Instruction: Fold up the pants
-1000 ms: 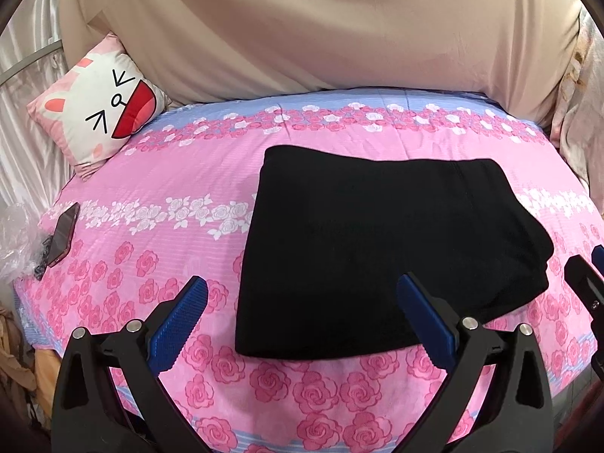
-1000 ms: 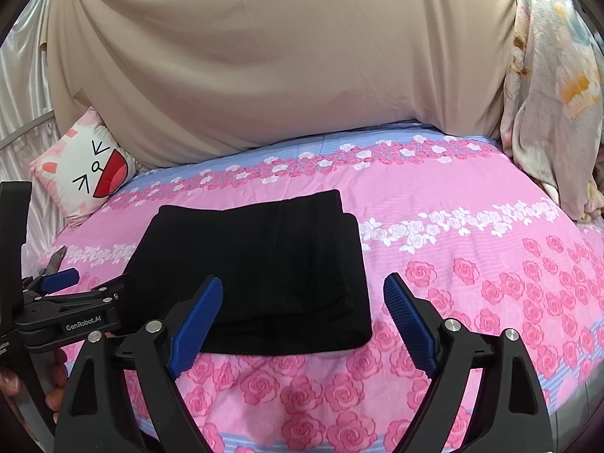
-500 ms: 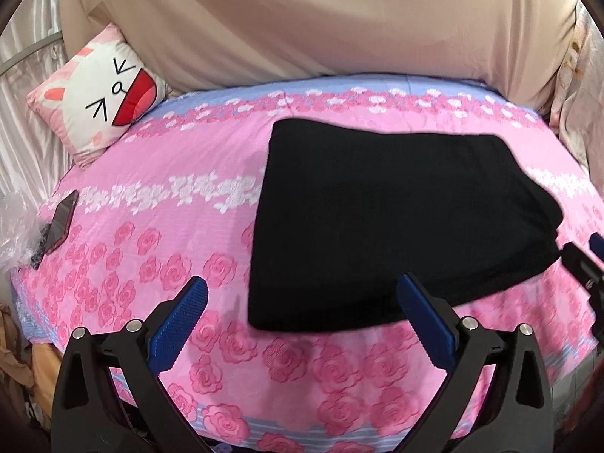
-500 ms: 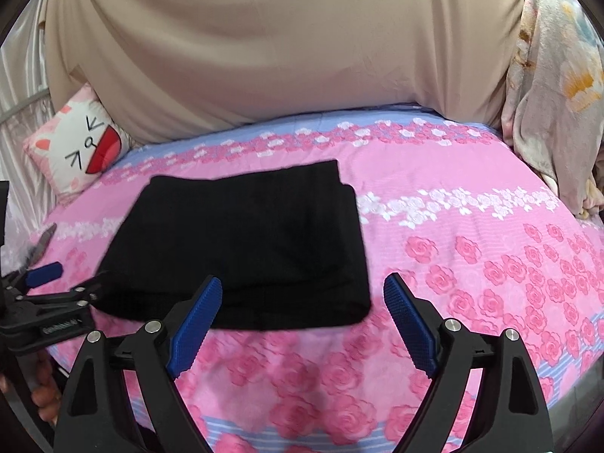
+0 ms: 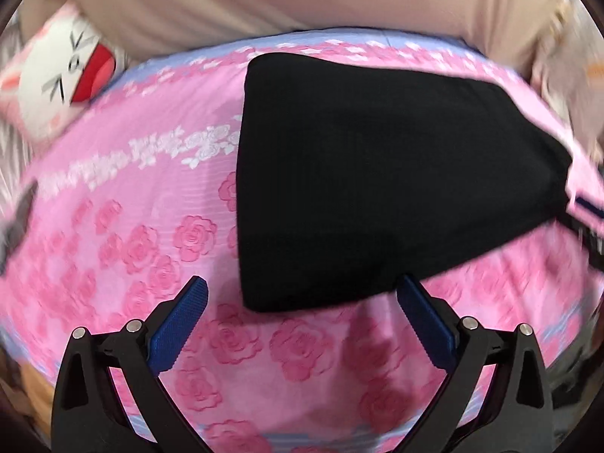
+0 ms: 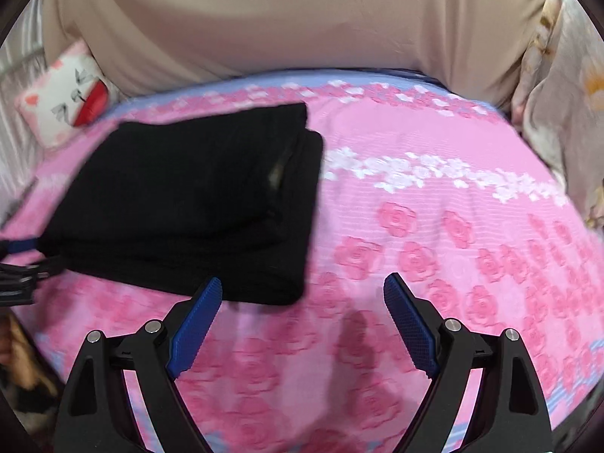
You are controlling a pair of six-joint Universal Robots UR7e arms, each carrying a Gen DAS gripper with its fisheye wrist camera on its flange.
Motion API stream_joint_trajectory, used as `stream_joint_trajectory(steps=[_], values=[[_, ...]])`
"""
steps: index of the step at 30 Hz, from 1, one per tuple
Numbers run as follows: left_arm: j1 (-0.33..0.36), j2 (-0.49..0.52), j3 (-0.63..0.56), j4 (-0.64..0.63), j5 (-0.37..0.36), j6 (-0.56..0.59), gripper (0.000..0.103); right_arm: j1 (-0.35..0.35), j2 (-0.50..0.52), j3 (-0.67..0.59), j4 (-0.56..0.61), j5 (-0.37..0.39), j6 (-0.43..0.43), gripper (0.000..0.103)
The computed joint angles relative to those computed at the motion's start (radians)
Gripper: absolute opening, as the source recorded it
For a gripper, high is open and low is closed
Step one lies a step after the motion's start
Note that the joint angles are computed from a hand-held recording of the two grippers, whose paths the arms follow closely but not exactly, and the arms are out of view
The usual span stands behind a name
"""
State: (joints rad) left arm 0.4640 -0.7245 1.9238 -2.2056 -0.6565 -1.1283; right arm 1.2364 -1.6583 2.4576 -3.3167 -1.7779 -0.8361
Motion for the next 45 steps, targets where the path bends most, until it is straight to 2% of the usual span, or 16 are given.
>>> stream_joint_trajectory(steps=[2,4,6,8,12,16,19,21,22,23,26,27,32,36,39,45], values=[[0.002,0.009,0.001,0.021,0.007,0.018,0.098,-0.017,0.008,-0.018,0.047,0.026,-0.014,0.059],[0.022,0.004,0.02,-0.066,0.01,0.051,0.098,-0.031,0.017,-0.038,0.092,0.075,0.02,0.055],[0.041,-0.003,0.024,-0.122,0.047,0.078,0.098,-0.03,0.011,-0.071,0.193,0.126,0.039,0.015],[0.054,-0.01,0.013,-0.138,0.089,0.108,0.098,-0.019,-0.017,-0.084,0.236,0.183,0.085,0.014],[0.036,-0.01,-0.013,-0.114,0.229,0.176,0.098,-0.027,-0.108,-0.068,0.255,0.284,0.117,0.012],[0.103,0.009,0.0,-0.241,0.044,0.274,0.098,-0.073,-0.009,-0.069,0.233,0.173,0.136,0.015],[0.078,-0.031,0.065,-0.287,0.045,0.225,0.098,-0.077,-0.048,-0.026,0.203,0.179,0.14,0.022],[0.088,-0.038,0.078,-0.305,0.018,0.219,0.098,-0.069,-0.046,-0.026,0.21,0.168,0.121,0.05],[0.092,-0.037,0.077,-0.31,0.014,0.214,0.098,-0.06,-0.028,-0.029,0.182,0.154,0.113,0.053],[0.093,-0.038,0.068,-0.296,0.012,0.208,0.098,-0.051,-0.014,-0.027,0.143,0.137,0.11,0.053],[0.115,-0.039,0.047,-0.316,-0.002,0.226,0.098,-0.032,0.032,-0.094,0.234,0.154,0.152,0.019],[0.124,-0.038,0.041,-0.339,-0.001,0.254,0.098,-0.035,0.008,-0.095,0.263,0.177,0.182,0.015],[0.119,-0.068,0.039,-0.179,0.143,0.231,0.098,-0.018,-0.106,-0.061,0.394,0.275,0.177,0.013],[0.146,-0.125,0.122,-0.284,-0.01,0.311,0.098,-0.043,-0.048,-0.012,0.281,0.187,0.141,0.017],[0.078,-0.174,0.201,-0.258,0.009,0.278,0.098,-0.054,-0.1,-0.017,0.336,0.199,0.179,0.037],[0.074,-0.218,0.252,-0.343,-0.004,0.233,0.098,0.019,-0.026,-0.037,0.255,0.087,0.154,0.042]])
